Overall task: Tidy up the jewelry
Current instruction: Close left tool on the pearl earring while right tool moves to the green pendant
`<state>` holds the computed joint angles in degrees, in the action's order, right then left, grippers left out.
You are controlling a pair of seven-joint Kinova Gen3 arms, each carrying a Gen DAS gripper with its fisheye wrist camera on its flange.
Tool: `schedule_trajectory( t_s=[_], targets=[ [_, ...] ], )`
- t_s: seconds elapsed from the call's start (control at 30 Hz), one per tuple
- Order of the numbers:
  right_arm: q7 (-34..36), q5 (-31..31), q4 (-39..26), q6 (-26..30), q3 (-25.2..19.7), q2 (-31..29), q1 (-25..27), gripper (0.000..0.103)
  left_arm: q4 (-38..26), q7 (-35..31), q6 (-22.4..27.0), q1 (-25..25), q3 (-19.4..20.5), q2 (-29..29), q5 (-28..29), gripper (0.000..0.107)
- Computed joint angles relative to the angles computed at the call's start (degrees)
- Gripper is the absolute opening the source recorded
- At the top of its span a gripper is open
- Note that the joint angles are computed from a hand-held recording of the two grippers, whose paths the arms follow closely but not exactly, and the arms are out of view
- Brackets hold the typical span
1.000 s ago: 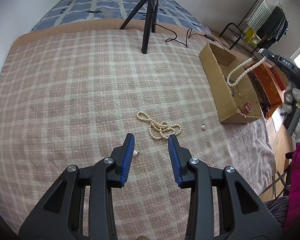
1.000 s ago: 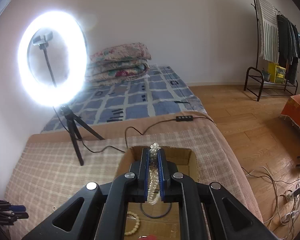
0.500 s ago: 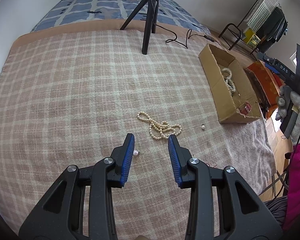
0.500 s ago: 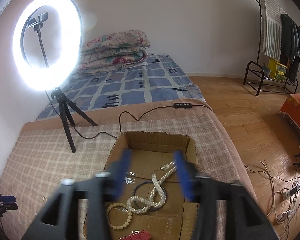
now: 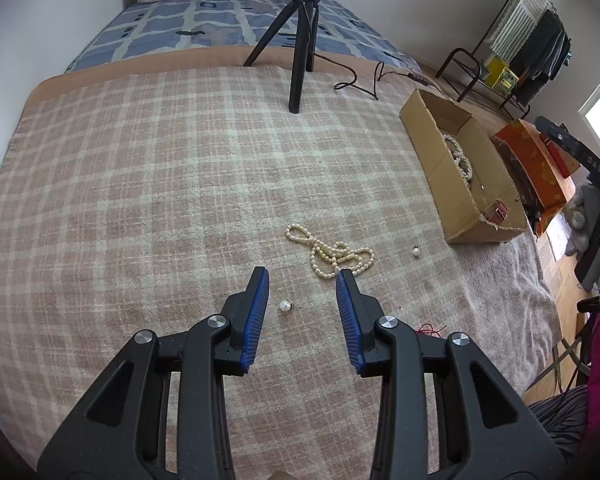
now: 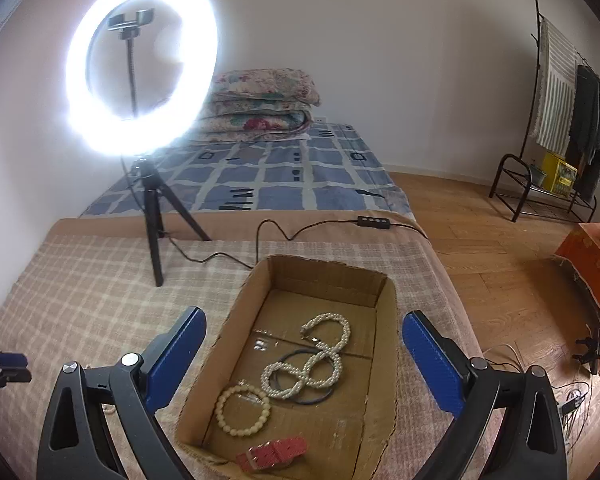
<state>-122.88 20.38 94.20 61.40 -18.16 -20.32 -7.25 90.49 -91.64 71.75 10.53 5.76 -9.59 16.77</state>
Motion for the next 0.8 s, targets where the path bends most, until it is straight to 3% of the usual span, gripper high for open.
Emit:
schedule_trajectory(
  t_s=[0.27, 0.43, 0.8],
  targets=[
    [4.37, -6.51, 5.32, -4.43, -0.91, -7.69, -3.57, 0.100, 0.88, -1.34, 1.56, -0.70, -1.27, 0.32, 1.62, 0.035],
    [8.57, -11.07, 7.24, -2.86, -3.82, -9.72, -5.76, 0.097, 2.27, -1.77, 2.08, -0.58, -0.46, 0.75, 1.59, 0.035],
    [23.05, -24.49, 12.13, -2.90, 0.23, -7.30, -17.36, 0.078, 6.37, -0.57, -0.12, 1.65, 2.21, 0.54, -2.26, 0.035]
  ],
)
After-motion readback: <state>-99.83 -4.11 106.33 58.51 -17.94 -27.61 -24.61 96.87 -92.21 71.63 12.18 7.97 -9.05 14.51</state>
